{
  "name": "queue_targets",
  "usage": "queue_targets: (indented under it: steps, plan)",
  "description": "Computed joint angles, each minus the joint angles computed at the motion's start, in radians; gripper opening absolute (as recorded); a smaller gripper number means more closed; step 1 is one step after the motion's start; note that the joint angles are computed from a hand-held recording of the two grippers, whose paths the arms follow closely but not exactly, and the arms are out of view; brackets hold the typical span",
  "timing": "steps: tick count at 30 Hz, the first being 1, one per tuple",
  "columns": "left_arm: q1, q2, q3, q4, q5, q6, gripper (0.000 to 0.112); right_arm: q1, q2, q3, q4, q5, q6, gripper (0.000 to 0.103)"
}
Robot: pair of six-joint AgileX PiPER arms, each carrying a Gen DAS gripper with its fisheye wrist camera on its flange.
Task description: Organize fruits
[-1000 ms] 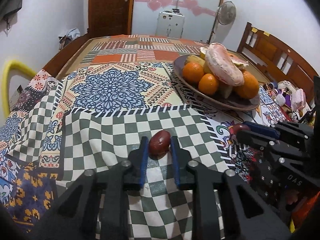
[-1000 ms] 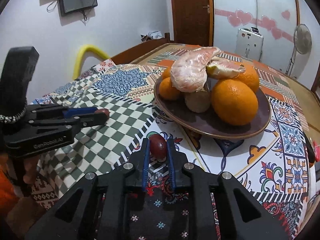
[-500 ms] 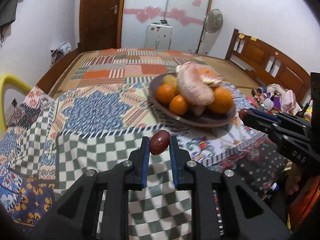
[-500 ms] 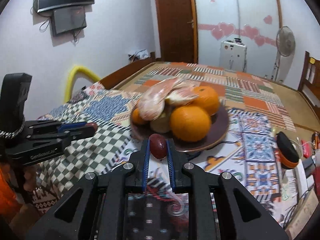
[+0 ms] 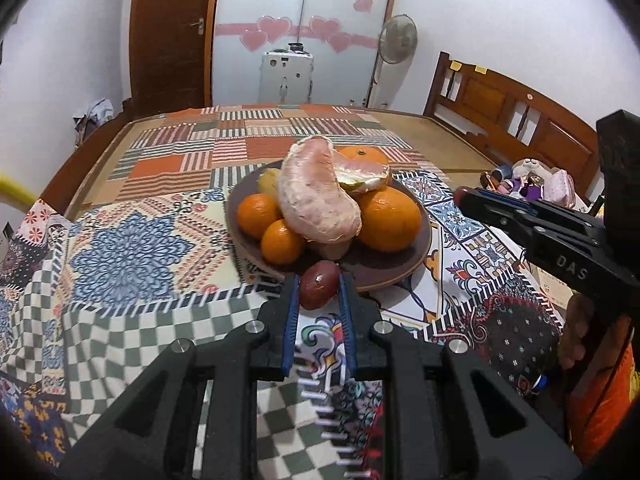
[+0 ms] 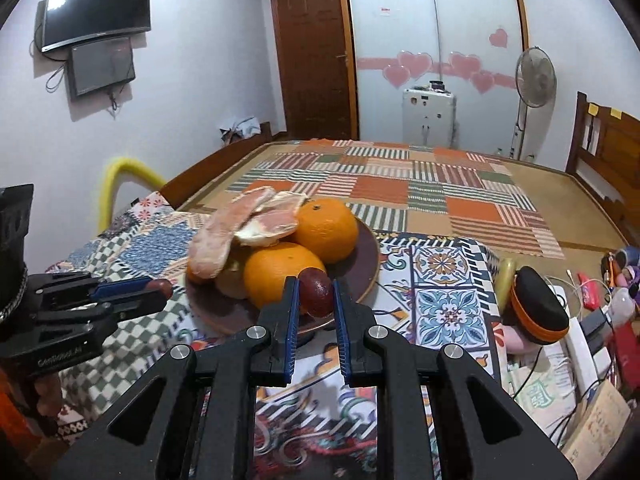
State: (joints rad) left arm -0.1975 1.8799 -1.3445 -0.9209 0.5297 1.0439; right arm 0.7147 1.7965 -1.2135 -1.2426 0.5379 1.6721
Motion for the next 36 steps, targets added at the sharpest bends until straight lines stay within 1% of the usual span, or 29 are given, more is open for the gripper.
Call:
queue_targets:
  steps: [4, 7, 9, 11, 14, 16, 18, 21, 25, 27, 29, 33, 36]
  plan:
    - [-0.026, 0.040, -0.046, 0.059, -0.011, -0.066, 0.019, -0.043, 0.033, -0.036, 0.059, -0.021, -0.072, 0.015]
    - [-0.031, 0.063, -0.077, 0.089, 0.000, -0.103, 0.019, -0.075, 0.066, -0.083, 0.168, -0.030, -0.204, 0.015]
    - [-0.027, 0.070, -0.087, 0.081, 0.012, -0.100, 0.019, -0.088, 0.076, -0.095, 0.225, -0.037, -0.264, 0.015]
    - [-0.029, 0.071, -0.090, 0.079, 0.010, -0.096, 0.019, -0.100, 0.072, -0.080, 0.237, -0.067, -0.267, 0.016]
    - [-0.034, 0.078, -0.099, 0.094, 0.008, -0.111, 0.019, -0.105, 0.068, -0.075, 0.261, -0.081, -0.281, 0.016]
    - [-0.045, 0.084, -0.110, 0.120, 0.005, -0.140, 0.019, -0.102, 0.065, -0.073, 0.243, -0.078, -0.261, 0.016]
    - [-0.048, 0.088, -0.116, 0.133, 0.007, -0.152, 0.019, -0.103, 0.072, -0.086, 0.274, -0.067, -0.297, 0.016]
    - [-0.052, 0.090, -0.113, 0.137, 0.002, -0.154, 0.022, -0.110, 0.077, -0.094, 0.312, -0.075, -0.337, 0.018]
    - [-0.053, 0.092, -0.115, 0.133, 0.003, -0.148, 0.023, -0.111, 0.078, -0.097, 0.296, -0.069, -0.313, 0.026]
    - [-0.054, 0.088, -0.106, 0.125, -0.005, -0.134, 0.023, -0.115, 0.072, -0.088, 0.281, -0.079, -0.293, 0.027]
    - [-0.054, 0.077, -0.088, 0.112, -0.019, -0.114, 0.023, -0.112, 0.060, -0.068, 0.223, -0.092, -0.236, 0.027]
    - [-0.051, 0.025, -0.020, 0.052, -0.057, -0.050, 0.023, -0.071, 0.031, -0.042, 0.113, -0.030, -0.141, 0.027]
    - [-0.032, -0.039, 0.036, -0.023, -0.063, 0.011, 0.023, -0.035, -0.027, -0.007, 0.044, 0.006, -0.069, 0.027]
